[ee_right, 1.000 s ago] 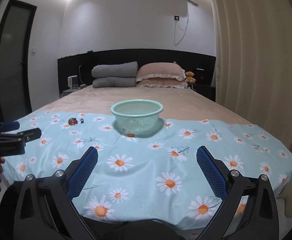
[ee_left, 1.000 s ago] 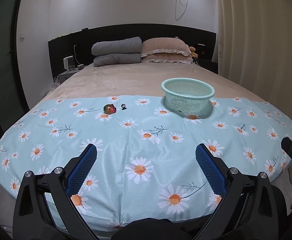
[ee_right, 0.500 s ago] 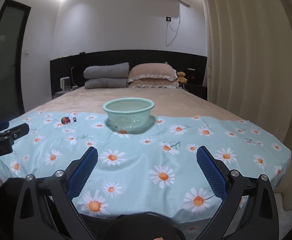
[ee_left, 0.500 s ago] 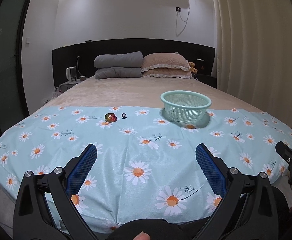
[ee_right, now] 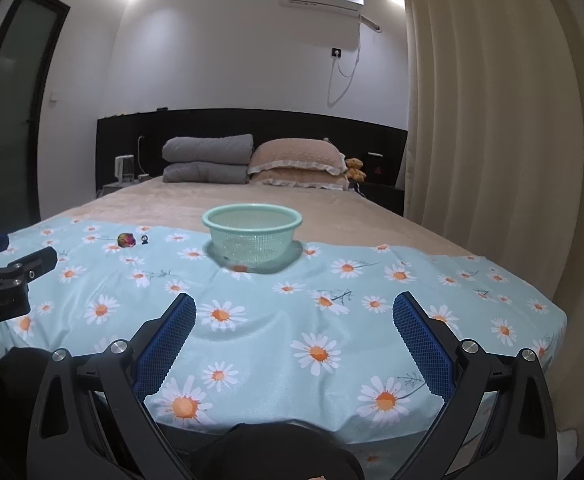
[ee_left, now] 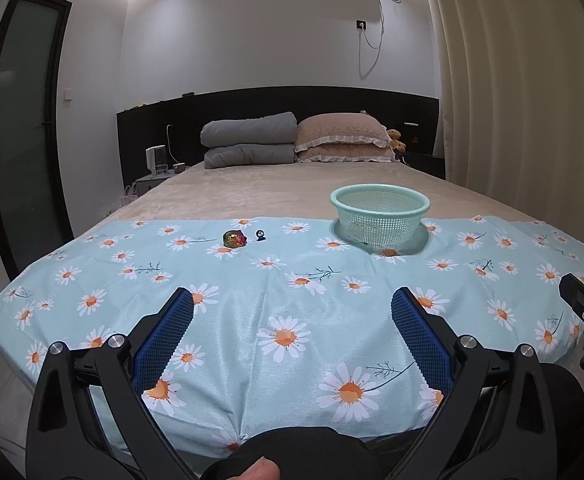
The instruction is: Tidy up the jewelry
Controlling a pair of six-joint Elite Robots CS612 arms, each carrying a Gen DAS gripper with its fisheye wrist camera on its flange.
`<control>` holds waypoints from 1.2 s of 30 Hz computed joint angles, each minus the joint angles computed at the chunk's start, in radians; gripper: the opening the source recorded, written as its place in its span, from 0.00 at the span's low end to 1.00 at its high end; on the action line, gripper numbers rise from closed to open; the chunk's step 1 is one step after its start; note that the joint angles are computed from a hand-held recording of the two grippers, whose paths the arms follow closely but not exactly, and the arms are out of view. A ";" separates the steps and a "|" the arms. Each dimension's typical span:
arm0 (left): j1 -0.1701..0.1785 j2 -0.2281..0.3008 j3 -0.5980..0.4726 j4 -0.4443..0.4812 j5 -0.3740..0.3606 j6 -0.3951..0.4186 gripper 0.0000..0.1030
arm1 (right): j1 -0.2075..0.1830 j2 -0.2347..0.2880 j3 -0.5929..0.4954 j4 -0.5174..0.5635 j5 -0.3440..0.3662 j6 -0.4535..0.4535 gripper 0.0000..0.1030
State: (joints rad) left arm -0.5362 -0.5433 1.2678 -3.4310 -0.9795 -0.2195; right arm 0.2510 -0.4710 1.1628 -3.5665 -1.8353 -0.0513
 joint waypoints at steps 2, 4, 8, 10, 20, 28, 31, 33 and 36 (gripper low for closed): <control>-0.004 -0.002 -0.002 0.030 0.023 -0.006 0.94 | 0.000 -0.002 -0.003 0.024 -0.005 0.002 0.92; -0.004 -0.004 -0.004 0.062 0.006 0.004 0.94 | 0.001 -0.003 -0.003 0.033 -0.013 0.003 0.92; -0.011 0.000 -0.004 0.022 -0.005 0.063 0.94 | 0.000 -0.005 -0.001 0.036 -0.011 0.007 0.92; -0.015 0.004 -0.004 0.002 0.004 0.085 0.94 | -0.001 -0.005 0.000 0.037 -0.008 0.009 0.92; -0.001 -0.006 0.005 0.036 -0.029 0.003 0.94 | -0.006 -0.010 0.007 0.048 0.017 0.028 0.92; 0.003 -0.007 0.003 0.048 -0.059 0.011 0.94 | -0.008 -0.010 0.005 0.061 0.027 0.036 0.92; 0.002 -0.007 0.001 0.055 -0.067 0.022 0.94 | -0.008 -0.010 0.004 0.063 0.028 0.036 0.92; 0.002 -0.007 0.000 0.062 -0.067 0.023 0.94 | -0.008 -0.010 0.004 0.068 0.026 0.037 0.92; 0.002 -0.008 -0.001 0.073 -0.072 0.019 0.94 | -0.008 -0.010 0.002 0.079 0.026 0.040 0.92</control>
State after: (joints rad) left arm -0.5339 -0.5513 1.2671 -3.3580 -1.0517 -0.2004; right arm 0.2431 -0.4813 1.1646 -3.4871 -1.8090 -0.0117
